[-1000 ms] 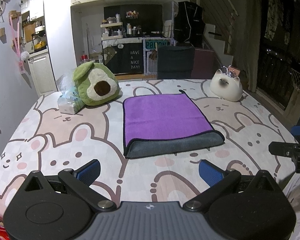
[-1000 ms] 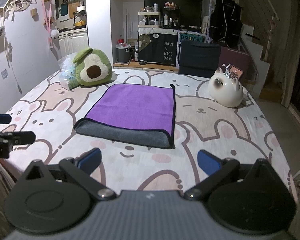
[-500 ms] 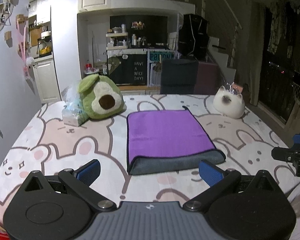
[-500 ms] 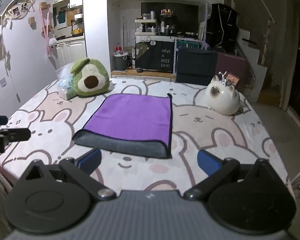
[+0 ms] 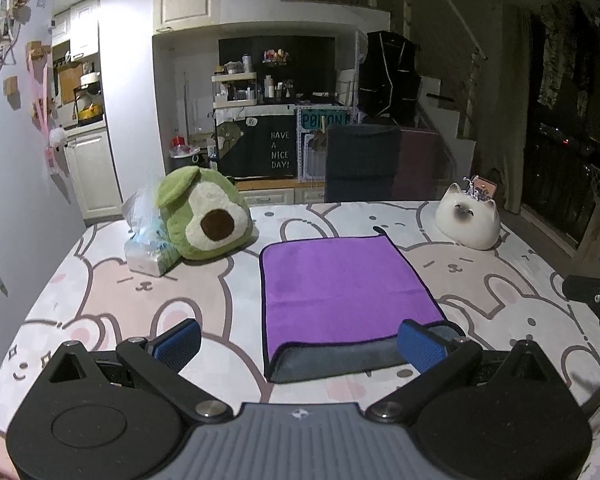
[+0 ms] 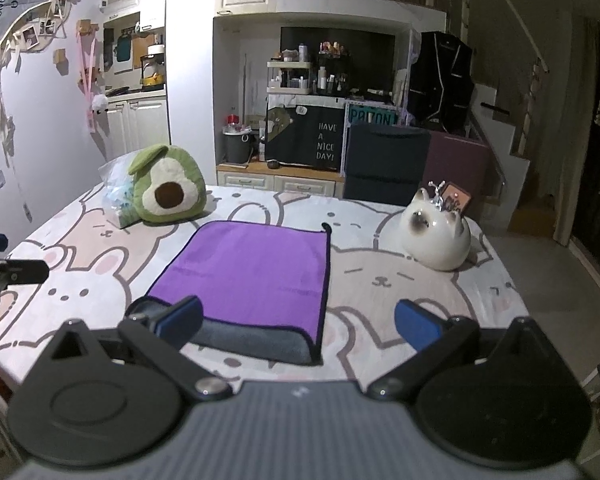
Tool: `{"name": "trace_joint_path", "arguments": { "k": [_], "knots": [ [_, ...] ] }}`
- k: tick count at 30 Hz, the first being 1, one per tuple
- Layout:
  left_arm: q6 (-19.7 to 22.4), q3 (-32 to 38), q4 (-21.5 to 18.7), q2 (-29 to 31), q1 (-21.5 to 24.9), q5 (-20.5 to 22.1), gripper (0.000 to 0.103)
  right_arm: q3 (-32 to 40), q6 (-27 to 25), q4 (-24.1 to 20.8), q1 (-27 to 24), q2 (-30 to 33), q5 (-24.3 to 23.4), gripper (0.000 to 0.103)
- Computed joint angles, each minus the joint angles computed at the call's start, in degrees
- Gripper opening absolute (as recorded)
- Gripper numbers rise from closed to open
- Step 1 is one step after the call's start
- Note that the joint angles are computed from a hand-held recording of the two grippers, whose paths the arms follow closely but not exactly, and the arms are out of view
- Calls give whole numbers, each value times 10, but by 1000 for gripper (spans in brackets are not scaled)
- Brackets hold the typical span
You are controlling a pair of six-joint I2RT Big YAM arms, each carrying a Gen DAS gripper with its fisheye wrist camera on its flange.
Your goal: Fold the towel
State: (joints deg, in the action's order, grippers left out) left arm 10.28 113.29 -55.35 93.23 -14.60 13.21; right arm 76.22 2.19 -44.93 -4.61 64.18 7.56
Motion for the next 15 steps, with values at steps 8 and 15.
{"name": "trace_joint_path", "arguments": {
  "k": [8,15],
  "knots": [
    [30,61,-24,44,-3,21,103,19,-21,14,-20,25,-32,103],
    [50,117,-63,88,-2,45,103,54,-37,-10,-48,62,-82,103]
  ]
}}
